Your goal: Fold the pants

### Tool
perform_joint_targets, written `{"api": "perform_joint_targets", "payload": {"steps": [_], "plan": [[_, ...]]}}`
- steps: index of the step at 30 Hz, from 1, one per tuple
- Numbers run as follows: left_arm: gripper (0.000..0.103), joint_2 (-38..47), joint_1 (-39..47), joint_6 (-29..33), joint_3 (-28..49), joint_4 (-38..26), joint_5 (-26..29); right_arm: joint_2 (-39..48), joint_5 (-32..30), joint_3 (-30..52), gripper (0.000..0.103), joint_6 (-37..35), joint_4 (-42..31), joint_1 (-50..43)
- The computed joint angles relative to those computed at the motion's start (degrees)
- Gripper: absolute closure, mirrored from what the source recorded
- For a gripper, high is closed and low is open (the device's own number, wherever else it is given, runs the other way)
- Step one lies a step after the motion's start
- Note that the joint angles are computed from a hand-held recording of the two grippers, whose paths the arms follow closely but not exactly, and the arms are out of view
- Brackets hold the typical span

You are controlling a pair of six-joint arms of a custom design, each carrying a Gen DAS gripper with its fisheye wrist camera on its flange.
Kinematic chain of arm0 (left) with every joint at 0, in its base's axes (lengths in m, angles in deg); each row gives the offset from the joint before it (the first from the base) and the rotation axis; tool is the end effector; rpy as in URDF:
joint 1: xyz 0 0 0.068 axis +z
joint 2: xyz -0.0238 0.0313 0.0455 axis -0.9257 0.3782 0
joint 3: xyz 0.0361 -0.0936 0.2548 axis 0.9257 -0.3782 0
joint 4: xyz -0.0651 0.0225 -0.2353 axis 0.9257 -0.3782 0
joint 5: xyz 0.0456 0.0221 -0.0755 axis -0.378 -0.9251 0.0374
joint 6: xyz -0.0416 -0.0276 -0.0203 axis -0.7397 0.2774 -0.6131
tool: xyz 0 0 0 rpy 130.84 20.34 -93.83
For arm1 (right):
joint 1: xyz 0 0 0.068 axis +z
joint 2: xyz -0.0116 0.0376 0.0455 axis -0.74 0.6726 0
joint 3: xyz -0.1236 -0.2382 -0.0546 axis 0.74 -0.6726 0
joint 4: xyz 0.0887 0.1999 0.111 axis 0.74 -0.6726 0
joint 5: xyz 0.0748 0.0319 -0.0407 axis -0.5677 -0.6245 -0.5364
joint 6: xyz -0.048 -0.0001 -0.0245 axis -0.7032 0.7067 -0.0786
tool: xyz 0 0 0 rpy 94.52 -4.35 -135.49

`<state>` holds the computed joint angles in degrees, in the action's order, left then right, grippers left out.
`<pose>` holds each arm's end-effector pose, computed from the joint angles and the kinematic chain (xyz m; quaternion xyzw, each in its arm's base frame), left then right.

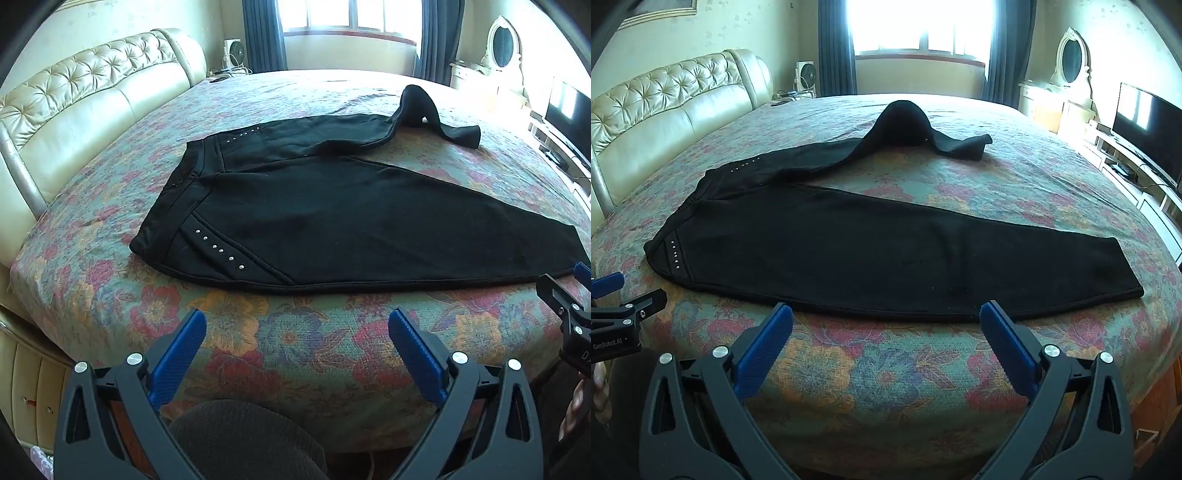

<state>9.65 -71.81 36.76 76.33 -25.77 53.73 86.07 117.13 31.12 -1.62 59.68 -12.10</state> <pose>0.2732 -0.0203 0.1949 0.1029 0.9376 -0.0017 0.3320 0.1906 0.1131 0.1795 0.0865 0.9103 -0.0383 0.4030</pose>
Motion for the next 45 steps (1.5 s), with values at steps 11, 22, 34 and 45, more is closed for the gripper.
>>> {"api": "perform_joint_targets", "payload": {"steps": [11, 22, 34, 45], "plan": [[0.005, 0.52, 0.27, -0.03, 0.31, -0.15, 0.02, 0.25, -0.36, -0.37, 0.002, 0.43, 0.36, -0.12], [0.005, 1.22, 1.31, 0.56, 0.45, 0.03, 1.23, 0.85, -0.74, -0.59, 0.002, 0.59, 1.03, -0.37], [0.005, 1.69, 1.62, 0.65, 0.35, 0.34, 1.62, 1.37, -1.16, -0.77, 0.002, 1.07, 1.32, -0.59], [0.005, 2.85, 2.53, 1.49, 0.83, 0.5, 5.34, 1.94, -2.16, -0.92, 0.002, 1.0, 1.72, -1.49]]}}
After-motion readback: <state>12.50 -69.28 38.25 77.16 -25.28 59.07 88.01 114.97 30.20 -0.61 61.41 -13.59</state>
